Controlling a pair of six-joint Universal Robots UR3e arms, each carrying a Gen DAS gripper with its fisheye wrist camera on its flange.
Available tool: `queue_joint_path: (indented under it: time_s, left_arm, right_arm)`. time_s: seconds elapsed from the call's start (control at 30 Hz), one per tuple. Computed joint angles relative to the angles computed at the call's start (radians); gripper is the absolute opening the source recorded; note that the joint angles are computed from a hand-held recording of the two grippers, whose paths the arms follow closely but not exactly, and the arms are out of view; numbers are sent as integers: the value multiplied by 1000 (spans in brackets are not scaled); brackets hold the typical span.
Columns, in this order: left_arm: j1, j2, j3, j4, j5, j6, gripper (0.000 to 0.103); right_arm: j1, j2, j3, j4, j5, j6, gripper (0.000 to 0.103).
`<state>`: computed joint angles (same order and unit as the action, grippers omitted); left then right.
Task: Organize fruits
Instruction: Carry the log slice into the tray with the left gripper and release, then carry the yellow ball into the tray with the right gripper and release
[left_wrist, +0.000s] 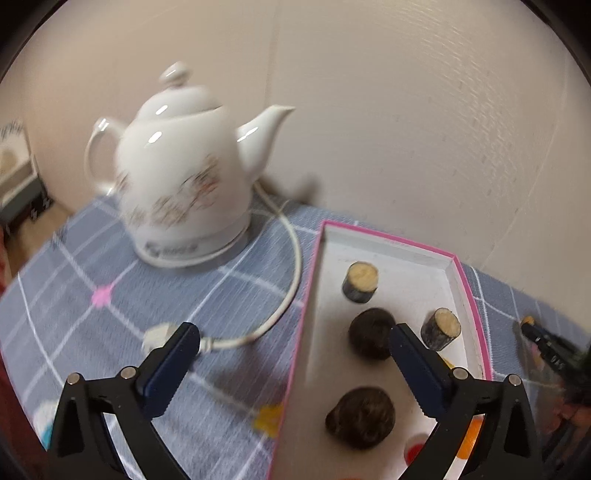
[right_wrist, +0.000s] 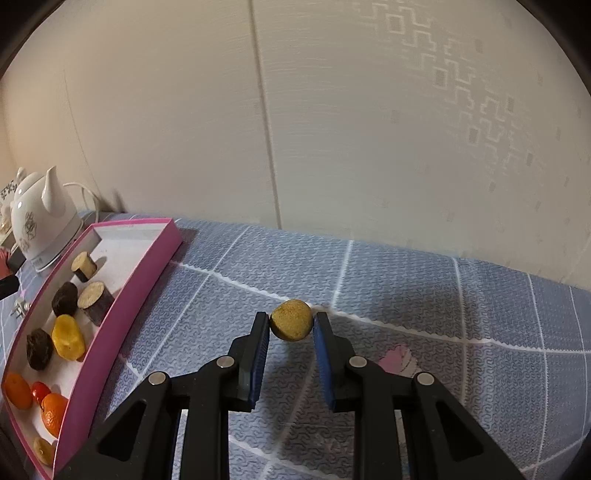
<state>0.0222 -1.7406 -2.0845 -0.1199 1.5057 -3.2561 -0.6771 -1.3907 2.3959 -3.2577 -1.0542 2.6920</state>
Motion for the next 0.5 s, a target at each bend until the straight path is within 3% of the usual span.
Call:
queue_joint_path:
  time_s: [0.3, 0.5]
  left_arm:
    - [42, 144, -172, 26, 16, -32, 103]
    - [52, 236, -288, 100, 8, -41, 103]
  right_arm:
    - [94, -36, -36, 86, -10, 51, 25]
    - [262, -60, -131, 134, -26, 99, 25]
